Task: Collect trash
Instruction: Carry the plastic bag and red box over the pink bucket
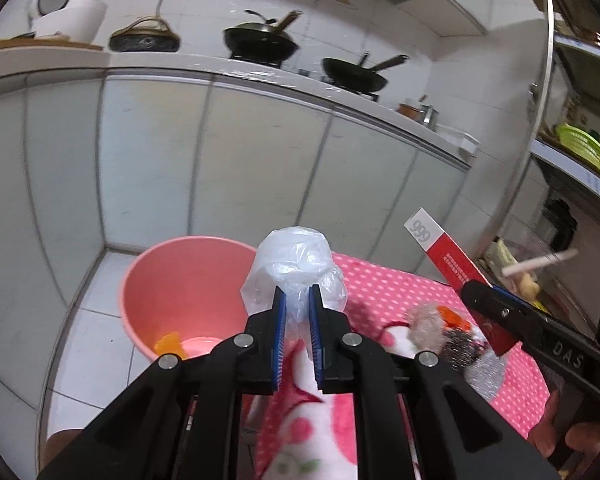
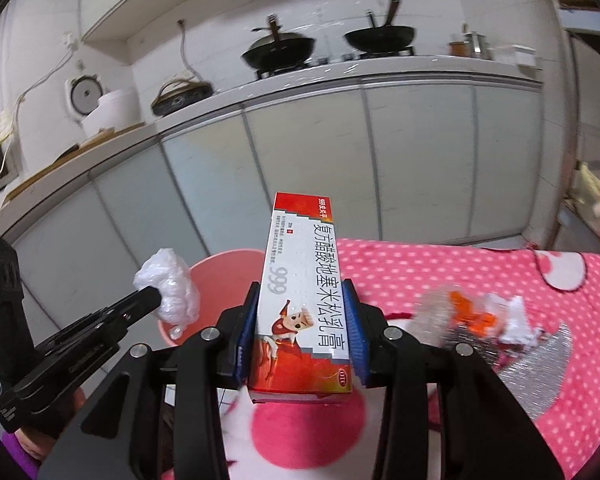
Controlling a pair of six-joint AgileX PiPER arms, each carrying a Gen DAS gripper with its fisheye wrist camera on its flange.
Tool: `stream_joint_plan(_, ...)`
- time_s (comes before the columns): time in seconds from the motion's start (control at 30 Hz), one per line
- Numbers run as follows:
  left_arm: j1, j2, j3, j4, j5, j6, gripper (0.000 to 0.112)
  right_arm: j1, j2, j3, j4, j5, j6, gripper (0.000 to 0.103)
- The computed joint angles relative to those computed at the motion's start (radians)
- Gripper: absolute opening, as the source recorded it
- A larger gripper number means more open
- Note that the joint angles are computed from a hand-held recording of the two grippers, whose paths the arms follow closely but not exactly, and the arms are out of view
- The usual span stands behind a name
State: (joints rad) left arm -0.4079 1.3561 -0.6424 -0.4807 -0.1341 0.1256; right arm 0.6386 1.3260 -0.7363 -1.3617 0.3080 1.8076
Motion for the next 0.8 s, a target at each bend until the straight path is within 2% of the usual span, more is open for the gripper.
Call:
stream_joint_plan(0.1, 0.054, 0.015, 0.003, 0.077, -0.004, -0.070, 0.011, 0.012, 0.068, -0.057, 0.010, -0.016, -0.019, 0.040)
stream_joint_plan(0.3, 0.159, 0.077, -0.004, 0.346, -0.003, -0.335, 0.011, 0.010, 0.210, -0.176, 0.029, -0.058, -0.045, 0.040)
stream_joint_plan(0.4, 0.193, 0.121, -0.017, 0.450, -0.005, -0.432, 0.011, 0.006, 0.290, -0.237, 0.094, -0.087, -0.110, 0.040)
stream_joint_plan(0.5, 0.213, 0.165, -0.037, 0.505, -0.003, -0.482, 0.011, 0.006, 0.364, -0.296, 0.205, -0.109, -0.220, 0.040)
stream_joint_plan(0.63, 0.228, 0.220, -0.060, 0.531, -0.002, -0.503, 0.011, -0.001, 0.455, -0.383, 0.455, -0.128, -0.479, 0.040)
stream_joint_plan(0.7, 0.231, 0.246, -0.073, 0.544, 0.001, -0.518, 0.011, 0.004, 0.486, -0.415, 0.527, -0.123, -0.553, 0.040)
stream_joint_plan(0.8, 0.228, 0.277, -0.097, 0.505, 0.020, -0.478, 0.011, 0.006, 0.538, -0.477, 0.712, -0.115, -0.741, 0.040)
